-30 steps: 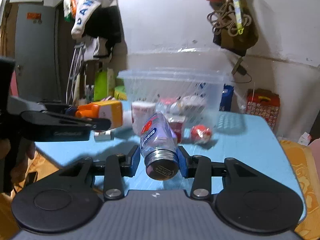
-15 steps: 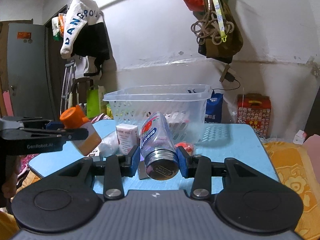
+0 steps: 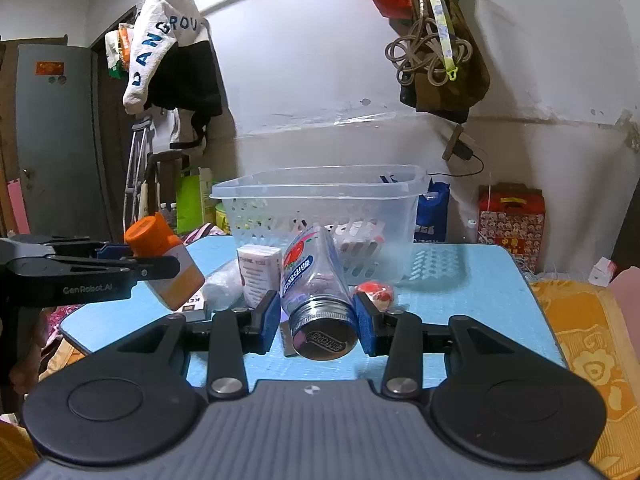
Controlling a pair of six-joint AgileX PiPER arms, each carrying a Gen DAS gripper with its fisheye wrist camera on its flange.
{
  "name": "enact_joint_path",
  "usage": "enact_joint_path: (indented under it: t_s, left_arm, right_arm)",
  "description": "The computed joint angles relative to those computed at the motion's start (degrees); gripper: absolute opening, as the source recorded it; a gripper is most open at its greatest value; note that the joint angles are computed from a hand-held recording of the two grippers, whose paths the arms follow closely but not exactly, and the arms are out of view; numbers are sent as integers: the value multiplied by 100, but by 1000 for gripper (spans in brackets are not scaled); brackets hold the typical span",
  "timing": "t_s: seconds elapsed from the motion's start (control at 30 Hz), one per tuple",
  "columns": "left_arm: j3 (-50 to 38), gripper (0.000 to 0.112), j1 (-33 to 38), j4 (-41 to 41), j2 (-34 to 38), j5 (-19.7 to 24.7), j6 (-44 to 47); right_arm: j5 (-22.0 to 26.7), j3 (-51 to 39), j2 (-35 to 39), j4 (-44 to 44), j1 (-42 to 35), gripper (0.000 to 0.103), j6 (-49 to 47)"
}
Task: Organize objects
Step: 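Lift both bottles over the clear basket and open both tools to drop them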
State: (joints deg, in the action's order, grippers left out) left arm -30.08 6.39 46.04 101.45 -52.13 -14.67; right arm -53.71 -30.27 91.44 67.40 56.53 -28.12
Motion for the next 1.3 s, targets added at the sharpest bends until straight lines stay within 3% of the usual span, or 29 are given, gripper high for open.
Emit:
enact_joint_path:
  t_s: [0.1, 0.27, 0.53, 0.67, 0.77, 0.87, 0.93, 1.0, 1.03, 1.07, 1.1, 1.13, 1.17, 1.2, 1.3]
  left_arm:
    - [-58, 44, 244, 556, -70, -62, -360]
    - [-83, 44, 379, 798, -176, -192, -672]
    - [-722, 44, 356, 1368, -293, -129, -2050]
    - [-1429, 44, 233, 1605, -259, 60, -3230]
    - [-2120, 44, -315, 1180, -216, 792, -3702]
    - [-3267, 44, -871, 1287, 229, 1690, -4358]
    - [-4210, 44, -1219, 2023, 675, 2511, -5247]
    - [-4907, 44, -1457, 2778, 1146, 3026, -6103]
    - [-5172, 44, -1522, 2925, 1417, 3079, -6188]
    - [-5318, 44, -1575, 2843, 1611, 3094, -6045]
    - [-5342, 46, -1634, 2532, 1705, 3206, -5674]
    - [-5311, 67, -1745, 1992, 1726, 3531, -5101]
    - [-5179, 92, -1769, 1424, 1645, 3699, -4528]
    - [-4956, 102, -1747, 859, 1507, 3637, -3955]
    - [-3719, 103, -1421, -508, 919, 2480, -2237]
  right_arm:
    - [3, -5, -43, -44, 16, 44, -10]
    - [109, -117, -116, -144, -59, 44, -107]
    - [382, -548, -396, -599, -806, 44, -409]
    - [979, -1214, -437, -948, -1581, 44, -662]
    - [2139, -2235, -115, -1033, -2387, 44, -1087]
    - [3015, -3420, 621, 46, -2952, 44, -2454]
    - [3224, -3942, 1033, 1178, -3128, 44, -3595]
    - [3348, -4245, 1338, 1750, -3250, 45, -4266]
    - [3401, -4295, 1425, 1692, -3277, 59, -4275]
    - [3329, -4324, 1493, 1566, -3241, 83, -4251]
    - [3027, -4239, 1486, 1249, -3111, 96, -3998]
    - [2687, -4021, 1390, 757, -2975, 103, -3516]
    - [2332, -3681, 1217, 204, -2813, 103, -2943]
    - [2043, -3328, 1022, -142, -2658, 103, -2574]
    - [1174, -2254, 532, -518, -2089, 103, -1830]
